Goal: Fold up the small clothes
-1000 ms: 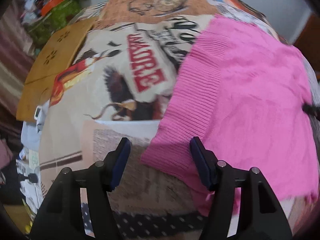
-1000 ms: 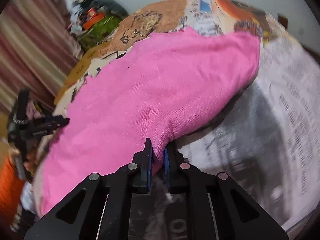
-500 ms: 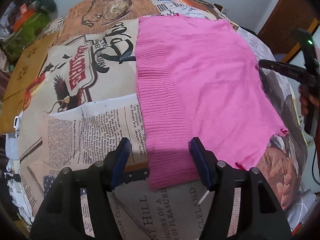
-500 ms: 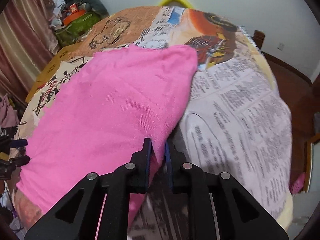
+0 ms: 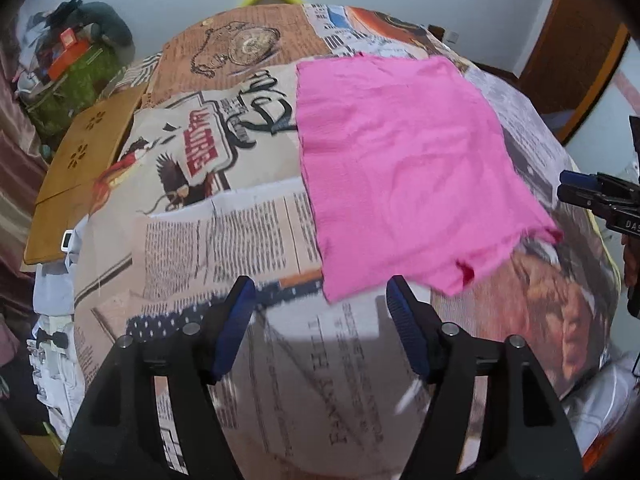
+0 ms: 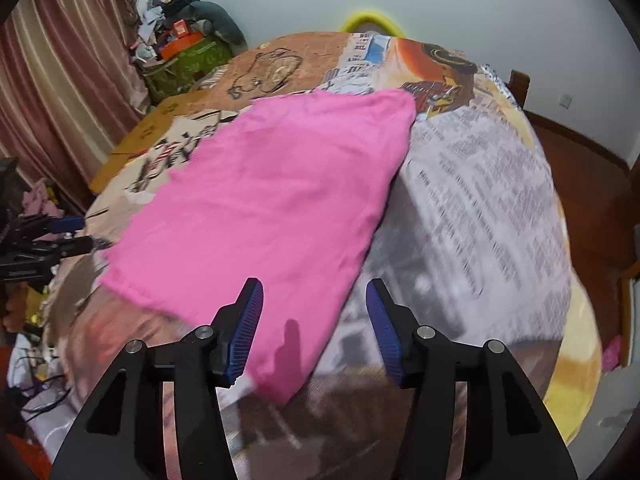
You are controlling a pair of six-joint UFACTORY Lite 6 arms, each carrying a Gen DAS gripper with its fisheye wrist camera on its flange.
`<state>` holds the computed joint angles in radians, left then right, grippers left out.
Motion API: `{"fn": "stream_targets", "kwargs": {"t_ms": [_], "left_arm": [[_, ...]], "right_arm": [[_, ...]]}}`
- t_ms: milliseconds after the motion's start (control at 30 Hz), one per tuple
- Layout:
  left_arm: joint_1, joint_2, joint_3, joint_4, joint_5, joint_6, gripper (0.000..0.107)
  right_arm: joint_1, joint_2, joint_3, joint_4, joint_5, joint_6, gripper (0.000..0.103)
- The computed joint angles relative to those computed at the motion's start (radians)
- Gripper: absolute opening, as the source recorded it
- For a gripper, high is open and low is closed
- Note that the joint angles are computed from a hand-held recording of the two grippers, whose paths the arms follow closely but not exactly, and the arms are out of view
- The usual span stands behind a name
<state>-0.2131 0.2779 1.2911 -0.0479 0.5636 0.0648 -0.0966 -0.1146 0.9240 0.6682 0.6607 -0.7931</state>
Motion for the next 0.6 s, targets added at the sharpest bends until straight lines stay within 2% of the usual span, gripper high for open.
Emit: {"fn": "stream_targets", "kwargs": {"t_ms": [233,600], "left_arm": [[-0.058,0.0,-0.062,-0.052,-0.023,0.045,0.073],[-0.113,0.138,0.068,-0.102,-0.055,0.07,0.08]], "right_arm": [[0.074,-0.066,-0.102,-0.065,-0.025,0.071,0.05],[0.141,-0.041,-0.158,-0.046,-0.101,0.073,0.05]]}}
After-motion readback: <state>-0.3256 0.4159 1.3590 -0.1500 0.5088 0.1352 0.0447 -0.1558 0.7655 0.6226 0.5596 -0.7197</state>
